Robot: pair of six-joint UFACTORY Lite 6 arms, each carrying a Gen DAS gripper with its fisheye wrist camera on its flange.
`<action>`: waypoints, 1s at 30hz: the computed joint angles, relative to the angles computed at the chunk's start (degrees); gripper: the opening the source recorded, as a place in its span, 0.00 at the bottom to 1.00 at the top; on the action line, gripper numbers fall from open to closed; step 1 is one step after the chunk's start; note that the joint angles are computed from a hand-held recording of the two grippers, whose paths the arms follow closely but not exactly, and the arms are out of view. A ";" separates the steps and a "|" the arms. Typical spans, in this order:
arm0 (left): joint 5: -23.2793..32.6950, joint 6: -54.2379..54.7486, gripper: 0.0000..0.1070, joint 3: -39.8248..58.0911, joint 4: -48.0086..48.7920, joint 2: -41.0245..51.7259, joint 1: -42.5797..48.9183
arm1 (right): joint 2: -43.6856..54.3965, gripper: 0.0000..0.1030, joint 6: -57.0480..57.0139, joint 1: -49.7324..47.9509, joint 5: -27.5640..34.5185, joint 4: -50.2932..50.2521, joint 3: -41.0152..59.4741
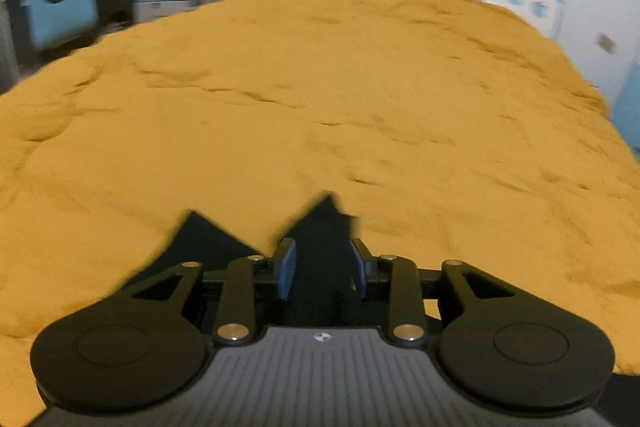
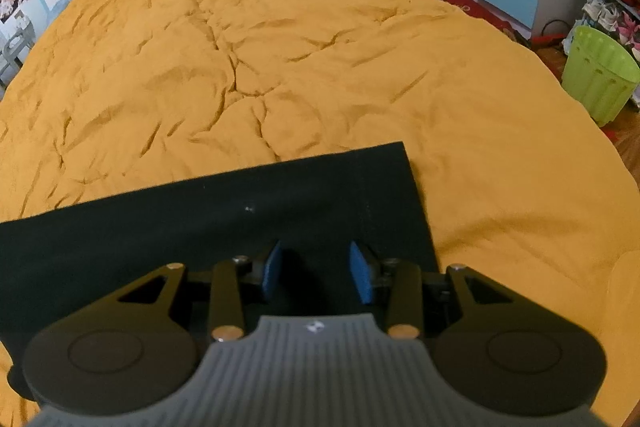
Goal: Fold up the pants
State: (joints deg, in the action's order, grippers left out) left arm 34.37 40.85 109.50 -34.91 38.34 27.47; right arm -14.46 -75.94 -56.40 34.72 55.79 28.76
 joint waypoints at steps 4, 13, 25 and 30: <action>1.17 -5.69 0.34 7.48 1.64 6.95 -0.33 | -0.49 0.34 0.32 0.09 -0.22 -0.28 -0.45; -8.50 8.91 0.00 -9.43 -11.72 -3.15 -0.41 | -0.66 0.34 1.59 -0.64 0.52 -2.60 0.25; -4.20 -4.66 0.00 -5.80 0.57 -1.43 10.25 | -2.67 0.34 1.95 -1.15 0.92 -3.13 -0.99; -7.07 2.55 0.01 -12.19 -9.30 -3.91 12.27 | -6.01 0.34 4.25 -2.57 2.40 -6.63 -1.12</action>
State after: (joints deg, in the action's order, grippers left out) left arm 27.31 43.40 97.31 -44.22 34.43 39.75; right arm -20.46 -71.69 -58.97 37.12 49.16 27.64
